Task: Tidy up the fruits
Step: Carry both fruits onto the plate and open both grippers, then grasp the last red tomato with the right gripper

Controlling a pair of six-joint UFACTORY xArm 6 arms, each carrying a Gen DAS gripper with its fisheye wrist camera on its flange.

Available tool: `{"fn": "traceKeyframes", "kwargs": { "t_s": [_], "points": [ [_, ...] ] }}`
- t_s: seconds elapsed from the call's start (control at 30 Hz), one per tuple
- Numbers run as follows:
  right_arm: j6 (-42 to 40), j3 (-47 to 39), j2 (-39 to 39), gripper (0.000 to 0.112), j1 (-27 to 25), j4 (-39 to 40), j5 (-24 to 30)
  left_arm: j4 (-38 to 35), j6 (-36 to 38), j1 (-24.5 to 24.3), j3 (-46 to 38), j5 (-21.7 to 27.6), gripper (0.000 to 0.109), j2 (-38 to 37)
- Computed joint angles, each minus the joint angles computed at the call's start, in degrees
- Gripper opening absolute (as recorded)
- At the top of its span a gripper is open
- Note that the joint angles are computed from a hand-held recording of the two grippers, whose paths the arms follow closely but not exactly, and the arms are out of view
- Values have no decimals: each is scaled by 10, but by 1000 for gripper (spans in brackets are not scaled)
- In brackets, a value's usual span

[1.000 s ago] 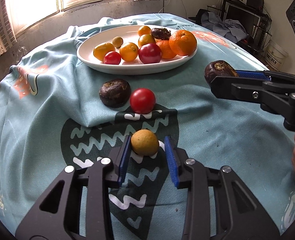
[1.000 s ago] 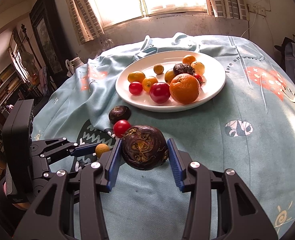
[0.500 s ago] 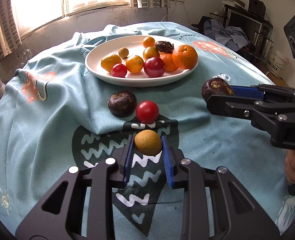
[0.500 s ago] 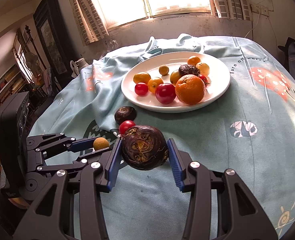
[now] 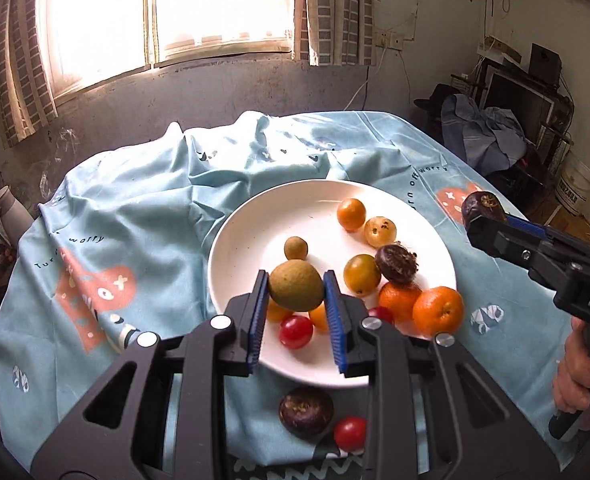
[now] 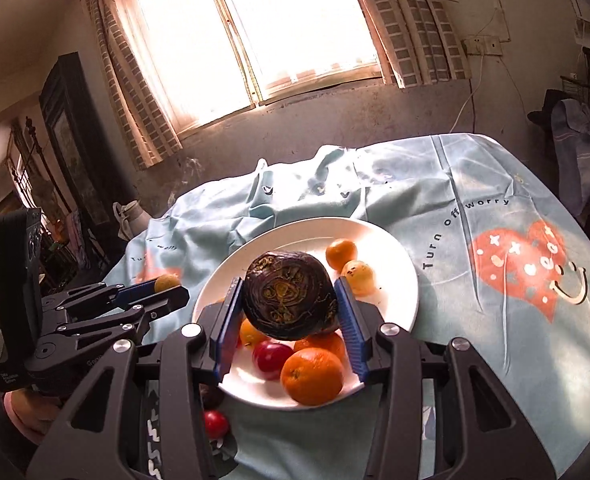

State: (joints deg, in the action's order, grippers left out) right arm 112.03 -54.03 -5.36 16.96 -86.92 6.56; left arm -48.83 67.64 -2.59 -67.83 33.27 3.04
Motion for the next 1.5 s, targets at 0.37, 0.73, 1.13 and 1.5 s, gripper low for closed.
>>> {"fn": "traceKeyframes", "kwargs": {
  "t_s": [0.37, 0.73, 1.13, 1.5],
  "points": [
    [-84, -42, 77, 67, -13, 52, -6, -16, -11, -37, -24, -116, 86, 68],
    [-227, 34, -1, 67, 139, 134, 105, -70, 32, 80, 122, -43, 100, -81],
    [-252, 10, 79, 55, 171, 201, 87, -129, 59, 163, 181, -12, 100, -100],
    [-268, -15, 118, 55, 164, 220, 75, -137, 75, 158, 192, -26, 100, -116]
  ]
}}
